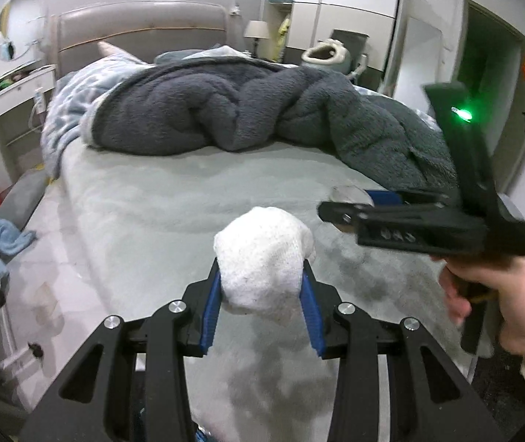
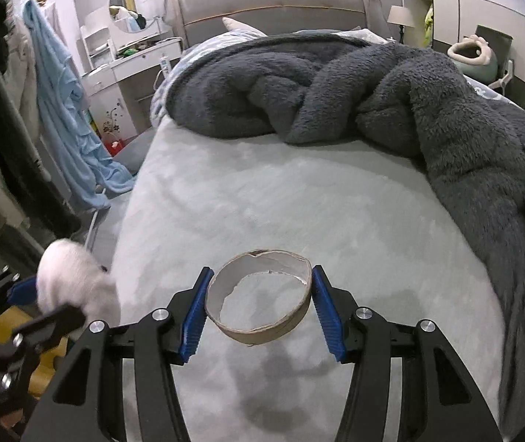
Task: Collect trash
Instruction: 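Carry both items over the wastebasket and open both tools to drop them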
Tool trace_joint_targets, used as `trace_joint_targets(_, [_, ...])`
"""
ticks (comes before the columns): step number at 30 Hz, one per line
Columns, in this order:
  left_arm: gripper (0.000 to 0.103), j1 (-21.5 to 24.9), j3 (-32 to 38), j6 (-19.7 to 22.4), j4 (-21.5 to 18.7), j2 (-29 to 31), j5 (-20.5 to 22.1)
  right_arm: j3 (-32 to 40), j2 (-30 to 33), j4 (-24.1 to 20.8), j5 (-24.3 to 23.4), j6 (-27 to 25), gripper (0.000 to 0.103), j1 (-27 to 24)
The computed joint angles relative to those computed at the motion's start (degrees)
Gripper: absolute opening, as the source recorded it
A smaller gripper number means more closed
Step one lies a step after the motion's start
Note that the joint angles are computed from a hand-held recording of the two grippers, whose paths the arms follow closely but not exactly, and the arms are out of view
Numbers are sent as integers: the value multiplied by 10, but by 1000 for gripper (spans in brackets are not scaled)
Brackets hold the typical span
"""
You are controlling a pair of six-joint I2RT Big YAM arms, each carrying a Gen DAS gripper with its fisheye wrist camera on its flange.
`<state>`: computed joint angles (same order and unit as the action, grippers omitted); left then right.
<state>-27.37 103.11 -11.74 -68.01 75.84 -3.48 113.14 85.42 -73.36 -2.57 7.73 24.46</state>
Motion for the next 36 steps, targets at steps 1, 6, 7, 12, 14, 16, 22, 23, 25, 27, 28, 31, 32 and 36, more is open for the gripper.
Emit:
trace_joint_targets(1, [42, -1, -8, -5, -2, -8, -9, -11, -10, 2, 5, 2, 54, 7])
trace_joint_targets(6, [42, -1, -35, -30, -13, -37, -37, -38, -38, 2, 22, 5, 54, 37])
trace_joint_targets(7, [42, 0, -40, -36, -15, -43, -41, -39, -41, 1, 26, 5, 54, 42])
trace_joint_targets(12, [42, 14, -64, -81, -31, -65, -41, -38, -53, 3, 27, 12, 54, 61])
trace_joint_targets(14, [42, 18, -74, -94, -43, -73, -46, -39, -56, 6, 28, 15, 54, 70])
trace_joint_targets(16, [42, 19, -85, -95, -53, -80, -56, -37, -58, 5, 30, 16, 54, 82])
trace_joint_targets(22, [42, 47, -120, -104, -73, -102, -53, -16, -50, 6, 37, 15, 54, 119])
trace_joint_targets(23, [42, 55, -127, -106, -76, -107, -46, -13, -47, 6, 39, 15, 54, 125])
trace_joint_targets(25, [43, 72, -139, -113, -81, -114, -27, -4, -39, 6, 38, 13, 54, 136])
trace_joint_targets(27, [43, 84, -147, -114, -91, -118, -22, 3, -31, 7, 38, 10, 54, 147])
trace_joint_targets(28, [43, 92, -153, -113, -96, -120, -17, 6, -28, 6, 37, 8, 54, 152])
trace_joint_targets(31, [43, 117, -172, -116, -107, -126, 2, 19, -15, 3, 37, 4, 54, 169])
trace_joint_targets(32, [43, 124, -179, -114, -110, -128, 5, 24, -10, 2, 36, 2, 54, 176])
trace_joint_targets(36, [43, 152, -200, -110, -126, -135, 19, 50, 8, -4, 37, -4, 54, 195])
